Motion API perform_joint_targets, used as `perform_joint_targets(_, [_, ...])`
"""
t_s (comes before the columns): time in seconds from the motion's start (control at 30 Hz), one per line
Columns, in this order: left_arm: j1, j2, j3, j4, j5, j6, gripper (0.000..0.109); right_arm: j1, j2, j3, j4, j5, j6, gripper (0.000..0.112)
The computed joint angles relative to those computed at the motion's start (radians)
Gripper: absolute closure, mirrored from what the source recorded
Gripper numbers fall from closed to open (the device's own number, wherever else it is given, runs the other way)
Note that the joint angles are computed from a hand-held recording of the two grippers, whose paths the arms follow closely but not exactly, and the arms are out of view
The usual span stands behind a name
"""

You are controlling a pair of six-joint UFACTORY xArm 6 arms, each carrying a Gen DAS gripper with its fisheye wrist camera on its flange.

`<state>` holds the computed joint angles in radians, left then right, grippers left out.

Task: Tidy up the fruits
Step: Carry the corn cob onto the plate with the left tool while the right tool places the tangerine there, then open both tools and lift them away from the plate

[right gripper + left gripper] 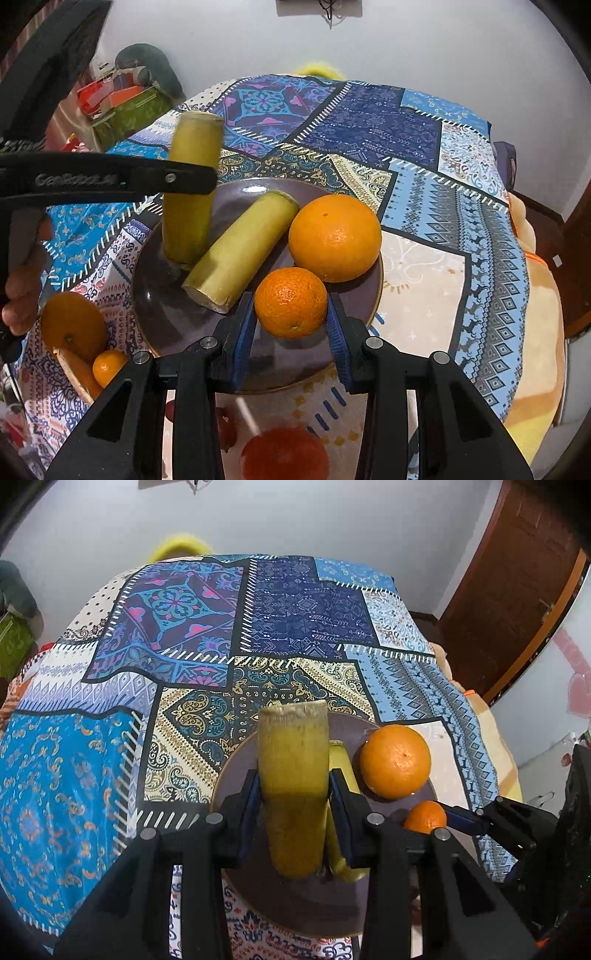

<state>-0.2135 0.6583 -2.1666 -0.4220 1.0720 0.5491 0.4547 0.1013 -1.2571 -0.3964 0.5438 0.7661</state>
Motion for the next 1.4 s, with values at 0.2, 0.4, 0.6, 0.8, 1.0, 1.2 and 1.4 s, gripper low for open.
perform_joint_targets(0.2, [-0.011, 0.062, -0.082, 0.06, 0.053, -0.033, 0.072, -0.015, 0.006, 0.005, 0.05, -0.026, -0.023, 0.077])
perform_joint_targets(0.4, [-0.007, 0.102, -0.142, 0.087, 0.11, -0.049, 0.072, -0.021, 0.017, 0.003, 0.069, -0.028, -0.029, 0.077])
perform_joint_targets(0.6, [-0.023, 0.107, -0.137, 0.15, 0.117, -0.054, 0.072, -0.024, 0.033, -0.008, 0.106, -0.018, -0.05, 0.077])
perform_joint_targets(0.8, [-0.024, 0.104, -0.132, 0.154, 0.112, -0.054, 0.072, -0.02, 0.023, -0.007, 0.049, -0.012, -0.005, 0.06])
perform_joint_targets(1.0, [-0.02, -0.014, 0.029, 0.149, 0.011, -0.026, 0.072, -0.014, -0.017, 0.014, 0.002, 0.002, 0.052, 0.058])
perform_joint_targets(1.2, [0.009, -0.2, 0.253, 0.076, -0.111, 0.034, 0.063, 0.015, -0.089, 0.044, -0.087, 0.044, 0.145, 0.058])
perform_joint_targets(1.4, [0.059, -0.417, 0.497, -0.028, -0.227, 0.143, 0.05, 0.061, -0.161, 0.066, -0.156, 0.098, 0.225, 0.056])
